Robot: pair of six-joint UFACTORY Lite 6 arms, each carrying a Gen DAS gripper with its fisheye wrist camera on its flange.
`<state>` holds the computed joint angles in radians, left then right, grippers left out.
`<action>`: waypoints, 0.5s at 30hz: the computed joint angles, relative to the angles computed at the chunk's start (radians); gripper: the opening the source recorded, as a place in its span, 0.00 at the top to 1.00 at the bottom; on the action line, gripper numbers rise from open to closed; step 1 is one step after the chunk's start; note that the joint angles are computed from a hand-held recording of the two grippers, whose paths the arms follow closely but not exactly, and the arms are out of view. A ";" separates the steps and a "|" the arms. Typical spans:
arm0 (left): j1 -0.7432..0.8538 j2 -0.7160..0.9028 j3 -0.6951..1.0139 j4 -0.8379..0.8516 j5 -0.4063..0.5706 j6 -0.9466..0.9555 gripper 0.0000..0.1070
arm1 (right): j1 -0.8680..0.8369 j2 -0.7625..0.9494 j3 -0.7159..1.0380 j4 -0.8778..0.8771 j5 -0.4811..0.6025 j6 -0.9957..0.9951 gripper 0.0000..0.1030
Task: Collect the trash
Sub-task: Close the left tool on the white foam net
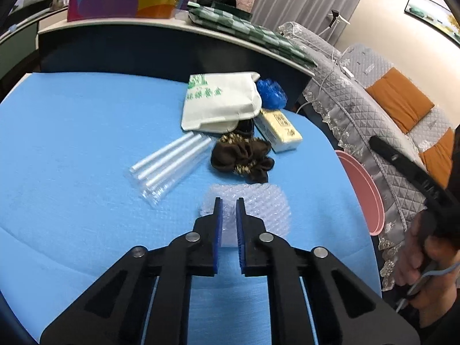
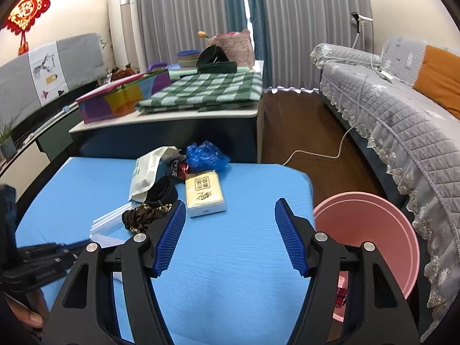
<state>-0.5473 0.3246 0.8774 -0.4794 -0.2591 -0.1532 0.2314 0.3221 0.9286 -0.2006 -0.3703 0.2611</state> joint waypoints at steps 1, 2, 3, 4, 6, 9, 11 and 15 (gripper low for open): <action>0.003 -0.011 -0.004 -0.036 -0.005 0.039 0.93 | 0.009 0.029 0.024 0.017 0.004 -0.015 0.37; 0.009 -0.018 -0.006 -0.049 -0.006 0.055 0.93 | 0.016 0.046 0.039 0.031 0.007 -0.027 0.37; 0.015 -0.023 -0.007 -0.048 -0.008 0.055 0.94 | 0.023 0.071 0.062 0.039 0.011 -0.034 0.37; 0.023 -0.030 -0.012 -0.052 -0.012 0.057 0.94 | 0.029 0.096 0.085 0.044 0.015 -0.037 0.37; 0.026 -0.042 -0.017 -0.158 -0.030 0.160 0.94 | 0.040 0.137 0.127 0.056 0.024 -0.048 0.37; 0.033 -0.068 -0.029 -0.274 -0.066 0.272 0.94 | 0.055 0.208 0.210 0.060 0.048 -0.053 0.37; 0.039 -0.081 -0.034 -0.337 -0.091 0.329 0.94 | 0.061 0.253 0.261 0.034 0.065 -0.031 0.37; 0.055 -0.058 -0.011 -0.369 -0.100 0.371 0.94 | 0.075 0.357 0.378 -0.014 0.103 0.017 0.37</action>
